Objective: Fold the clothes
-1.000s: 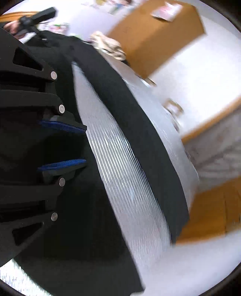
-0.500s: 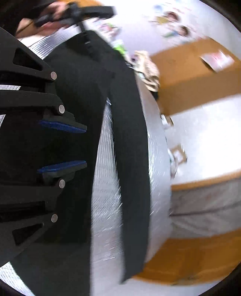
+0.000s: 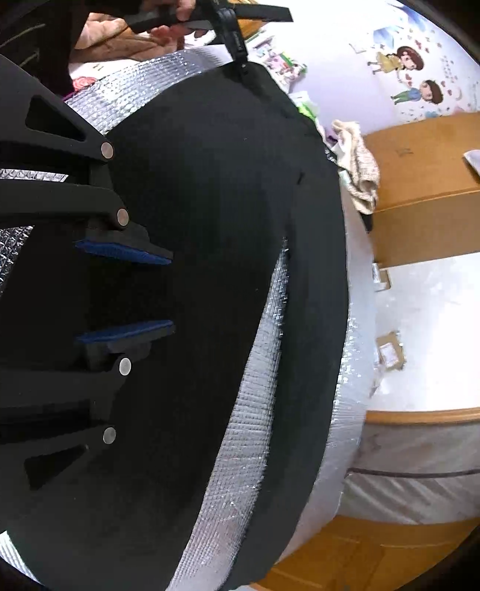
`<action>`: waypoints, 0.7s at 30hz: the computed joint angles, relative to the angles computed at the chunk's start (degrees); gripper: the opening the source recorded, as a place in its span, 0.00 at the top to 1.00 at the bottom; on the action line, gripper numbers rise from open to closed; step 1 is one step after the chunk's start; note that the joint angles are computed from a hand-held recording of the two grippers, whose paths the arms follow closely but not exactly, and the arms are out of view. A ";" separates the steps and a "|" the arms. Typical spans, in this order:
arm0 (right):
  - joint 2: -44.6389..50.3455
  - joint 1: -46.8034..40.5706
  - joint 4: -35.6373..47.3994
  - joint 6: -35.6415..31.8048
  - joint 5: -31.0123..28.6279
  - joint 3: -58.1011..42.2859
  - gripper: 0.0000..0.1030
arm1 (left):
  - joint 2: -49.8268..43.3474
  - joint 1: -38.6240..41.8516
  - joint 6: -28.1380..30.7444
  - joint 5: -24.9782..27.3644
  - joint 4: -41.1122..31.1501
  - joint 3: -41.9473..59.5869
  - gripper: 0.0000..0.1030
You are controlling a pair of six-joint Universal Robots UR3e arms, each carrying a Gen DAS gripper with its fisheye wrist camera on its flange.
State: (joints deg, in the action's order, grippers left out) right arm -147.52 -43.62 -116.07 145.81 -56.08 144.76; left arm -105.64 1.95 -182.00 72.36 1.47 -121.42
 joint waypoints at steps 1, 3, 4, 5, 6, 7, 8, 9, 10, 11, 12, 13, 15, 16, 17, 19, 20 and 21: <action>-0.48 -1.22 2.21 -0.92 0.95 -0.42 0.66 | 0.18 0.16 -0.20 -0.59 -0.84 0.50 0.95; -0.63 -2.26 3.91 -2.26 1.75 -0.69 0.65 | 0.36 0.36 -0.36 -1.49 -2.27 1.73 0.95; -0.76 -1.99 3.66 -2.30 1.41 -0.59 0.65 | 0.29 0.35 -0.24 -1.71 -2.75 2.54 0.95; -0.72 -1.44 2.97 -2.01 0.86 -0.47 0.65 | -0.27 0.01 -0.31 -1.29 -3.31 4.19 0.95; -0.38 -0.64 1.71 -1.36 0.08 -0.25 0.65 | -0.92 -0.34 -0.50 -1.17 -4.72 6.32 0.95; 0.67 0.51 -0.07 -0.34 -0.92 -0.32 0.65 | -1.57 -0.64 -0.71 -1.23 -6.41 8.53 0.95; 1.52 1.41 -1.38 0.49 -1.66 -0.43 0.65 | -2.24 -0.93 -0.90 -1.29 -8.08 10.77 0.95; 2.18 2.18 -2.45 1.20 -2.28 -0.52 0.65 | -3.52 -1.45 -0.93 -1.38 -9.43 13.38 0.95; 2.86 2.95 -3.49 1.89 -2.91 -0.61 0.65 | -4.98 -2.02 -0.88 -1.50 -10.67 16.12 0.95; 3.06 3.06 -3.70 2.00 -2.98 -0.66 0.65 | -6.45 -2.56 -0.81 -1.63 -11.96 18.90 0.95; 3.15 2.99 -3.72 1.97 -2.87 -0.67 0.65 | -8.29 -3.13 -0.85 -1.33 -13.41 21.73 0.95; 3.24 2.91 -3.72 1.91 -2.75 -0.68 0.65 | -10.26 -3.68 -0.93 -0.91 -14.98 24.62 0.95; 3.20 2.58 -3.15 1.66 -2.44 -0.87 0.65 | -14.19 -4.66 -1.95 1.53 -20.56 30.63 0.95; 3.03 2.31 -2.42 1.47 -2.25 -1.11 0.65 | -15.82 -4.86 -2.28 2.24 -23.30 33.15 0.95; 3.01 1.98 -1.68 1.18 -2.07 -1.41 0.65 | -16.11 -4.73 -2.53 2.11 -23.44 33.46 0.95; 2.73 0.81 0.71 0.72 -1.42 -2.44 0.66 | -15.79 -4.25 -2.95 1.29 -21.96 32.54 0.95; 2.59 0.20 1.96 0.50 -1.08 -2.99 0.66 | -15.20 -3.88 -3.31 0.64 -20.79 31.41 0.95; 1.69 -1.27 4.40 -0.26 0.09 -3.60 0.66 | -14.38 -3.57 -3.47 0.15 -19.68 30.10 0.95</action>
